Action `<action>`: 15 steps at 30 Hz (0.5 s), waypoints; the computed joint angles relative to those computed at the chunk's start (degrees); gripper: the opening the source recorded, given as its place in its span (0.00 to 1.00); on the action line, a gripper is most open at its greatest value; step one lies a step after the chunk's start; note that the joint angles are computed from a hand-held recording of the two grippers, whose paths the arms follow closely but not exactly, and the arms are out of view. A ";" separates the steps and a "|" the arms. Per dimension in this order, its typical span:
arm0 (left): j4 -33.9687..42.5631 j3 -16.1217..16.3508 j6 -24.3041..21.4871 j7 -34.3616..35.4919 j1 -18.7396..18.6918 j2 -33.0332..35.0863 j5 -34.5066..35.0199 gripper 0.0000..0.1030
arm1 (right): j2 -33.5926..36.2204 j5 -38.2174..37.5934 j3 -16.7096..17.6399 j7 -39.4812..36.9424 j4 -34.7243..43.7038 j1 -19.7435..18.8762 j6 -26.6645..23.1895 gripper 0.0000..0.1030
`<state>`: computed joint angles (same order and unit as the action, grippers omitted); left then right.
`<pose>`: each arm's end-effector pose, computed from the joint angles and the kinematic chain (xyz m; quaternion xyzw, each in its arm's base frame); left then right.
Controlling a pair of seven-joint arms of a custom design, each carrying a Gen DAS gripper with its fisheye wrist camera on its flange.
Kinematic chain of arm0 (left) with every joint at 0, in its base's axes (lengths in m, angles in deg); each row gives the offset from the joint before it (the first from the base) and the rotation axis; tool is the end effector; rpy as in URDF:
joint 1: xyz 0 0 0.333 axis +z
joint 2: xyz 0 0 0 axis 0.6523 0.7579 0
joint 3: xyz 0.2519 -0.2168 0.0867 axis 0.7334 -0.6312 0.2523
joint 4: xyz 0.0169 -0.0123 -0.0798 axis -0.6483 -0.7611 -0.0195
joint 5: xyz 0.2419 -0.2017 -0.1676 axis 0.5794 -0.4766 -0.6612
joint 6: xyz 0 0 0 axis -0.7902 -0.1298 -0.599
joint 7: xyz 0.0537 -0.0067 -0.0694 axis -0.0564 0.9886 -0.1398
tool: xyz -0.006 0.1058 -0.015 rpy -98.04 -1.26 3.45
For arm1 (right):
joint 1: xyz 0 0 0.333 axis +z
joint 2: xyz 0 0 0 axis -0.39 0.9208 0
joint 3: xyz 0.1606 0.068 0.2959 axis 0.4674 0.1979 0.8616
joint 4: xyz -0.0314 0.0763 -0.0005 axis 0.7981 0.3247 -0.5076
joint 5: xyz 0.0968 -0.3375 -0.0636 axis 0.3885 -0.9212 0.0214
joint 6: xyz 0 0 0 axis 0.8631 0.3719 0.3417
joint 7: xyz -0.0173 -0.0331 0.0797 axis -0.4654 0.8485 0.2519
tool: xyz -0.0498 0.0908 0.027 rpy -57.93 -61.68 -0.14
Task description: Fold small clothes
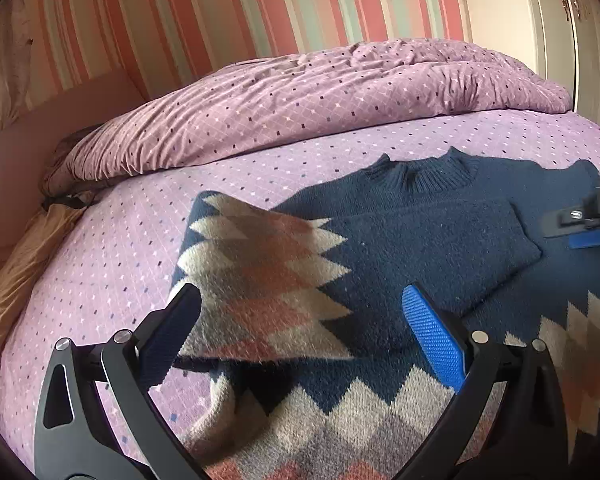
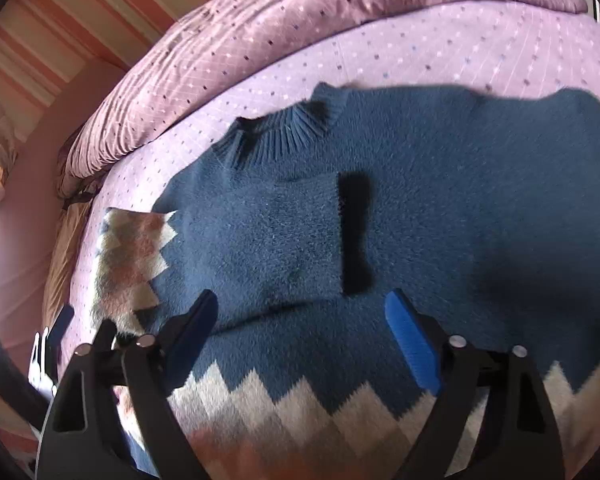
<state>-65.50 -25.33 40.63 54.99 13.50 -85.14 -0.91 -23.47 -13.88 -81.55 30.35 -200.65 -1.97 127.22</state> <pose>0.3292 -0.3346 0.5418 -0.7367 0.5159 -0.1346 0.4160 0.5237 0.2774 0.5095 -0.7645 0.5597 0.0649 0.3131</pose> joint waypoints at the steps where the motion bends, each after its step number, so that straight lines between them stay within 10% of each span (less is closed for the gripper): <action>1: -0.13 -0.11 0.11 -0.02 -0.11 -0.06 0.18 0.97 | 1.08 -0.13 0.01 0.74 1.03 0.06 -0.79 0.80; 15: -4.43 -0.13 2.89 -1.57 0.55 -3.05 -0.14 0.97 | 6.47 1.80 0.91 3.54 5.08 -0.17 -3.07 0.61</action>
